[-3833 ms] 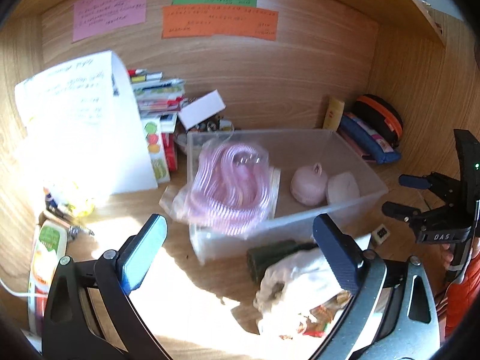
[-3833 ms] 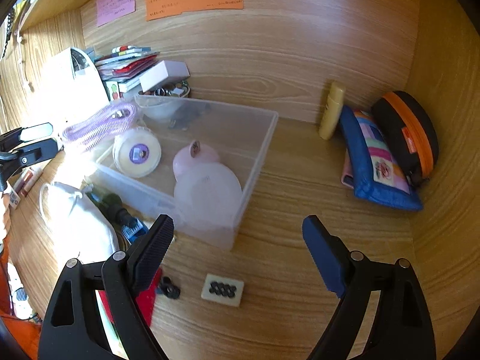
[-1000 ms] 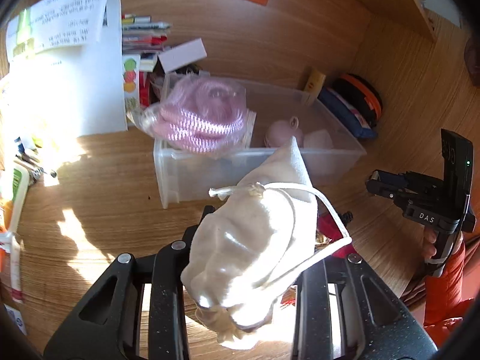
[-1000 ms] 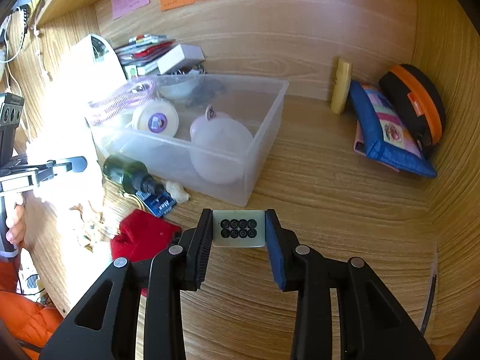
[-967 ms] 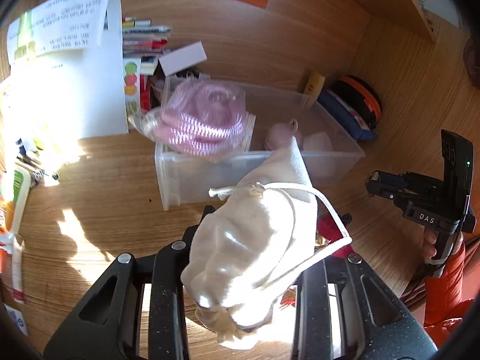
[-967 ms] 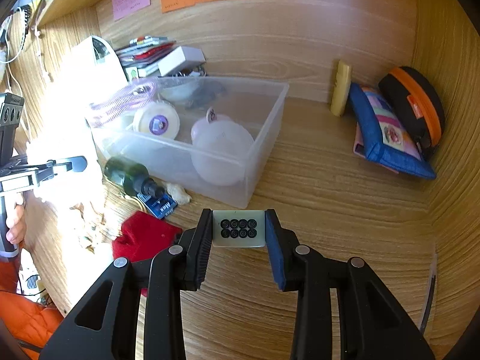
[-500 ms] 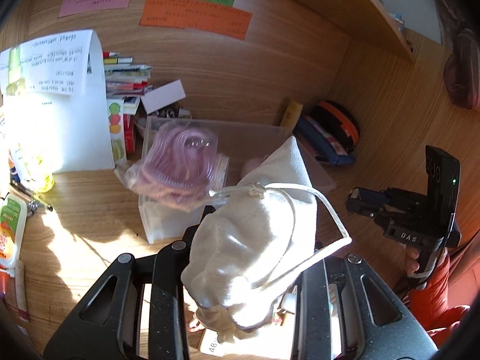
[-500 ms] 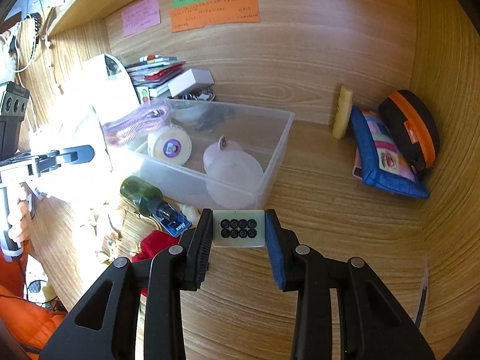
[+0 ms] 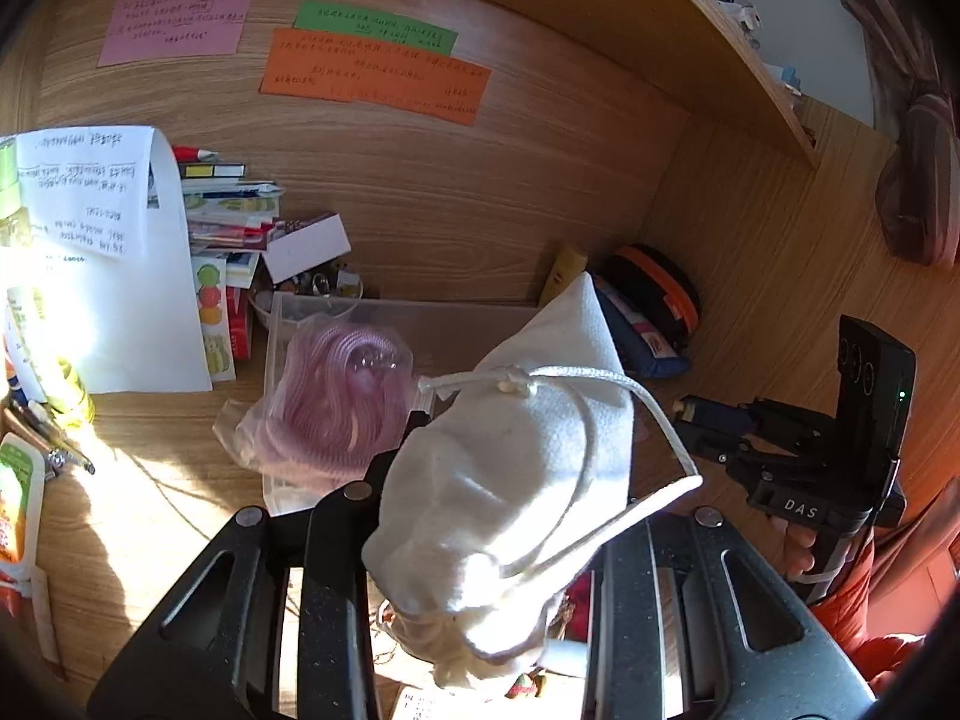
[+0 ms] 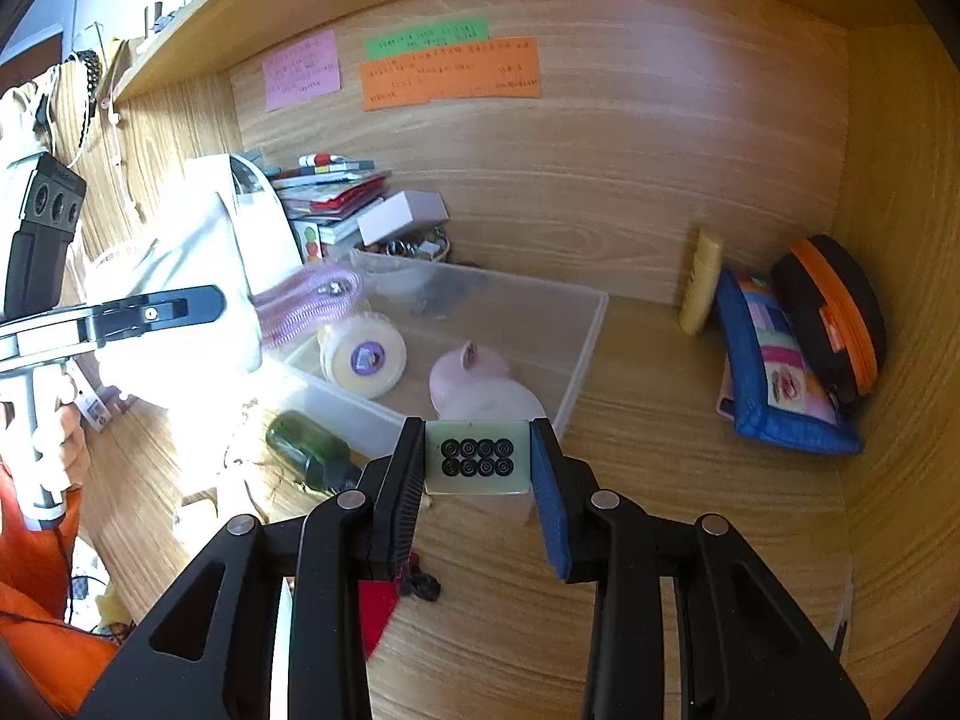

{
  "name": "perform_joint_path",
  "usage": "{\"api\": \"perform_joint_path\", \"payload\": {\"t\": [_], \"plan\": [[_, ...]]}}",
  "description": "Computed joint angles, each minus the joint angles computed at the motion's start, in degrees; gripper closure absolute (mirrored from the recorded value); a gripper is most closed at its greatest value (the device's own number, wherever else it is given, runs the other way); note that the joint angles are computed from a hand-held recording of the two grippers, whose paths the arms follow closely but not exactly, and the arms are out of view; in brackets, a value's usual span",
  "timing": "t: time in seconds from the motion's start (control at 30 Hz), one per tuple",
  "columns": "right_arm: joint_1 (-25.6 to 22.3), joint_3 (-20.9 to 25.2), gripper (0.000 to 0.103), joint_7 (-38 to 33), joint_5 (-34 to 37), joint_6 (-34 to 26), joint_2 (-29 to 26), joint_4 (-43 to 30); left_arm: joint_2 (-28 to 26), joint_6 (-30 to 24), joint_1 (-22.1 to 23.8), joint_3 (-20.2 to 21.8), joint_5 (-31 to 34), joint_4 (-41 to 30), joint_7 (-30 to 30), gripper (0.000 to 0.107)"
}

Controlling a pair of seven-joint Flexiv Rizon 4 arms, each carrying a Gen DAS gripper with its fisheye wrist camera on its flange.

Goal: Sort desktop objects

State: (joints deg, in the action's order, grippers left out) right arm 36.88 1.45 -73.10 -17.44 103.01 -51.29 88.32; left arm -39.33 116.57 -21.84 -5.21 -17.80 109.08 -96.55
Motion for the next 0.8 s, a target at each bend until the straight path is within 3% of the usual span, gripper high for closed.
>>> {"api": "perform_joint_path", "payload": {"t": [0.43,0.63,0.8], "plan": [[-3.57,5.03,0.072,-0.8,-2.97,-4.28,-2.98,-5.42,-1.95,-3.93,3.97,-2.51,2.58,-4.7,-0.97,0.076],[-3.0,3.97,0.072,-2.02,-3.32,-4.33,-1.33,-0.8,-2.35,-5.66,3.05,-1.29,2.17,-5.82,-0.76,0.076],[-6.38,8.9,0.072,-4.05,-4.38,-8.81,-0.65,2.32,-2.94,-7.01,2.21,-0.04,1.54,-7.23,-0.39,0.076]]}}
